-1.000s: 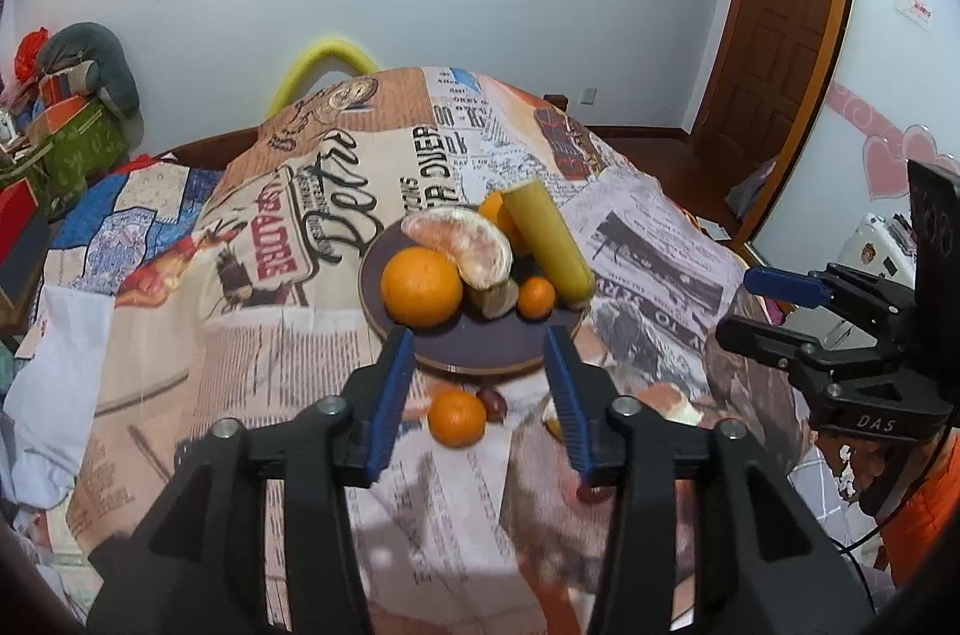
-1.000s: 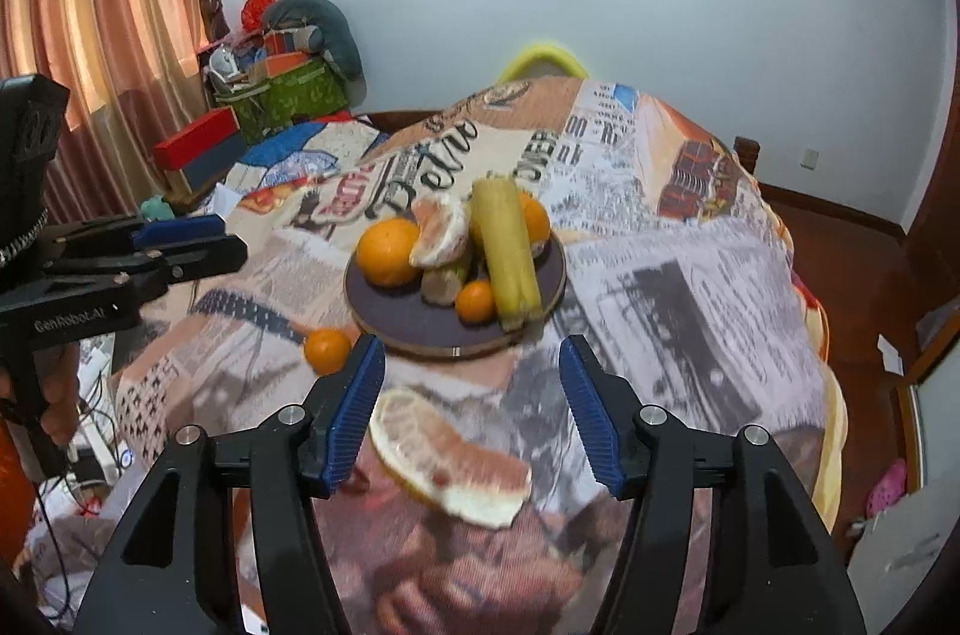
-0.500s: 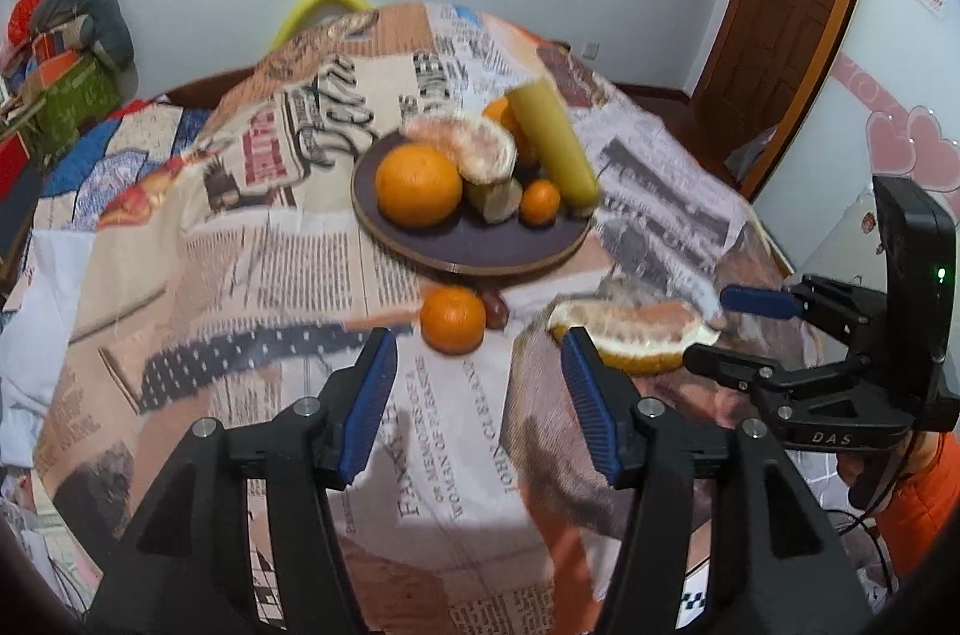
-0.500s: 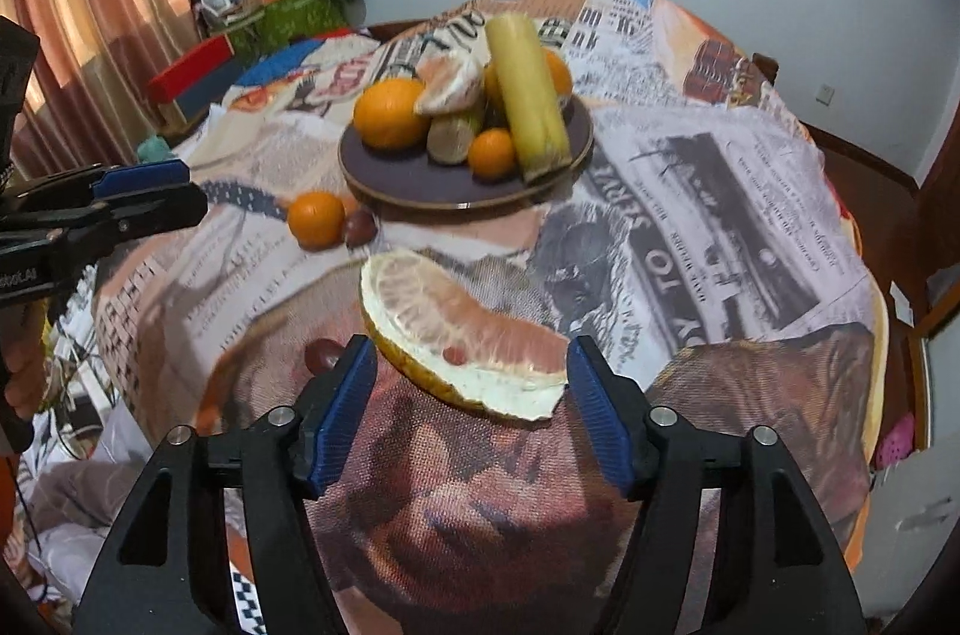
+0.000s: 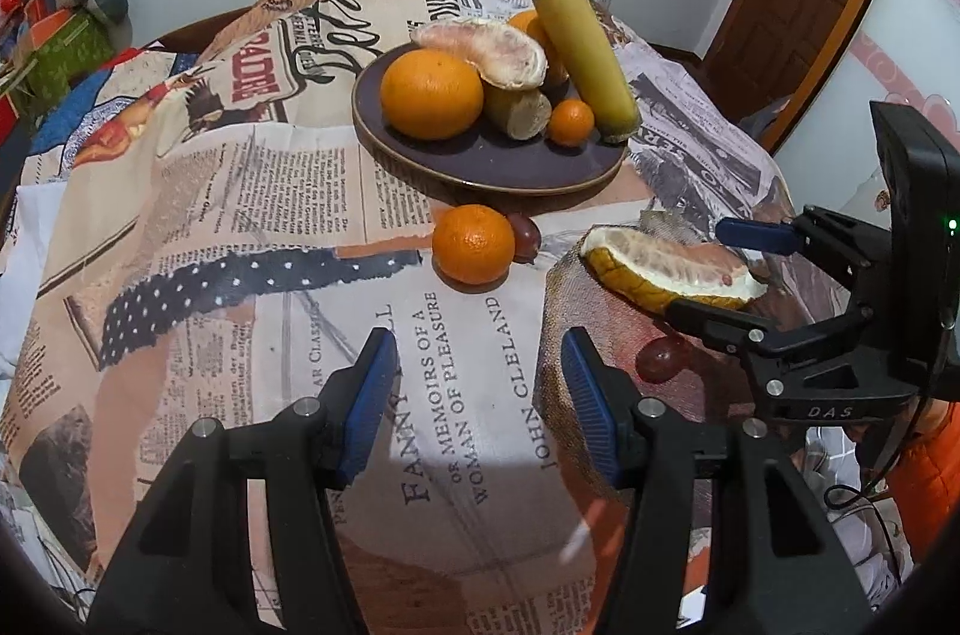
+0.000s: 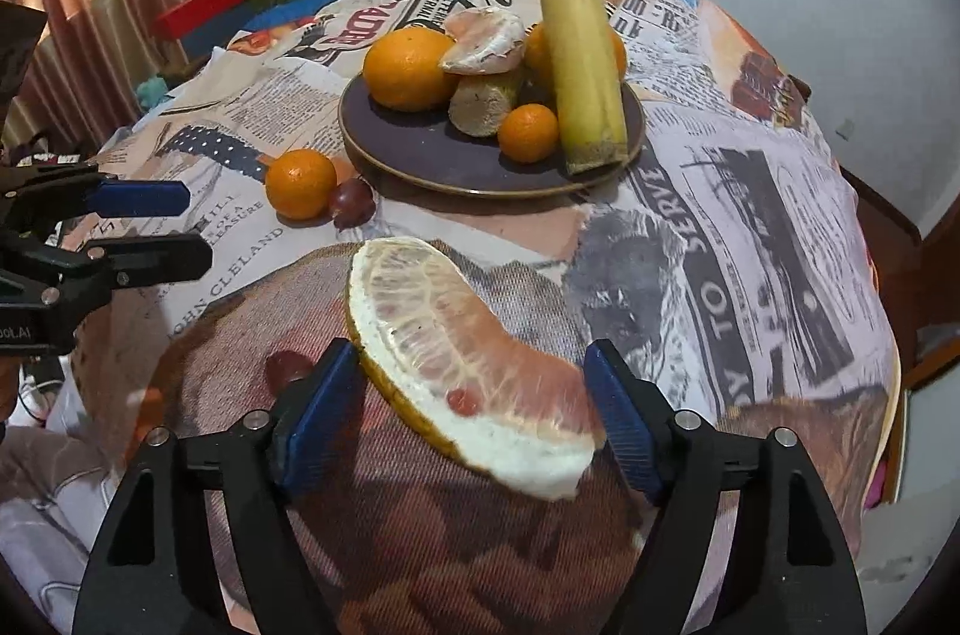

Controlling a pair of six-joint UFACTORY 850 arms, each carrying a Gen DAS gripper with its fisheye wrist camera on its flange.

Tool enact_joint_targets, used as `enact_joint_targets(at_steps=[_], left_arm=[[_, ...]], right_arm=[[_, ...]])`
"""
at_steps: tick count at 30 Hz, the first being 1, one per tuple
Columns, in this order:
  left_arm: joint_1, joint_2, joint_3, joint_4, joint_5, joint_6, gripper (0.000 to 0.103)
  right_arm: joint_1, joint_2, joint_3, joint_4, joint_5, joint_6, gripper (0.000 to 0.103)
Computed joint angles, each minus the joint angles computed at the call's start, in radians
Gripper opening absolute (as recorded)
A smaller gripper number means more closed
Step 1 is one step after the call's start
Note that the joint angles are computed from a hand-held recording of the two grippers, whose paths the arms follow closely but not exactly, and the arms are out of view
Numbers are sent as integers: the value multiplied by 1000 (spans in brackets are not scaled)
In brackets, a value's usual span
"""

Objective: Organize fruits
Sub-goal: 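Grasp the large rind-on pomelo wedge on the table with the right tool, then carry the pomelo wedge onto the plate with the right tool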

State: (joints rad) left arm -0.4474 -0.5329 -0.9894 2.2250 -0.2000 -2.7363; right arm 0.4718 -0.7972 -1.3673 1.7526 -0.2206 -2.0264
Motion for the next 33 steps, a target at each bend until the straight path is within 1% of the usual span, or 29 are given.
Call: enact_joint_targets(at_steps=[4, 6, 8, 10, 13, 16, 20, 23, 26, 28, 30, 31, 33], left_arm=[[9, -18, -17, 5, 17, -7, 57], [11, -27, -25, -10, 24, 10, 57], [14, -34, -31, -11, 27, 14, 57], [17, -39, -38, -16, 30, 22, 57], [21, -47, -51, -50, 31, 64, 57], [27, -55, -65, -59, 31, 79, 57], [34, -70, -90, -73, 27, 103, 57], [44, -84, -108, -22, 40, 59, 57], [46, -98, -125, -19, 38, 69, 57], [48, -105, -133, 7, 37, 44, 55], [50, -114, -142, 5, 38, 47, 48], [52, -117, -146, 12, 39, 38, 47], [57, -122, -149, 84, 42, -40, 44]], right_arm=[[-11, -36, -59, -246, -31, 274, 76], [-15, -51, -81, -281, -48, 331, 76], [-16, -58, -89, -263, -56, 324, 70], [-17, -58, -88, -232, -70, 294, 57], [-19, -51, -79, -194, -88, 258, 50], [-18, -46, -69, -128, -85, 201, 48], [-28, -44, -64, -89, -101, 192, 48], [-37, -36, -54, -50, -106, 168, 48], [-49, -32, -49, -38, -118, 171, 48], [-55, -28, -45, -12, -119, 155, 48], [-60, -25, -43, 9, -119, 141, 48], [-63, -23, -42, 23, -122, 132, 48], [-66, -20, -39, 43, -125, 117, 48]])
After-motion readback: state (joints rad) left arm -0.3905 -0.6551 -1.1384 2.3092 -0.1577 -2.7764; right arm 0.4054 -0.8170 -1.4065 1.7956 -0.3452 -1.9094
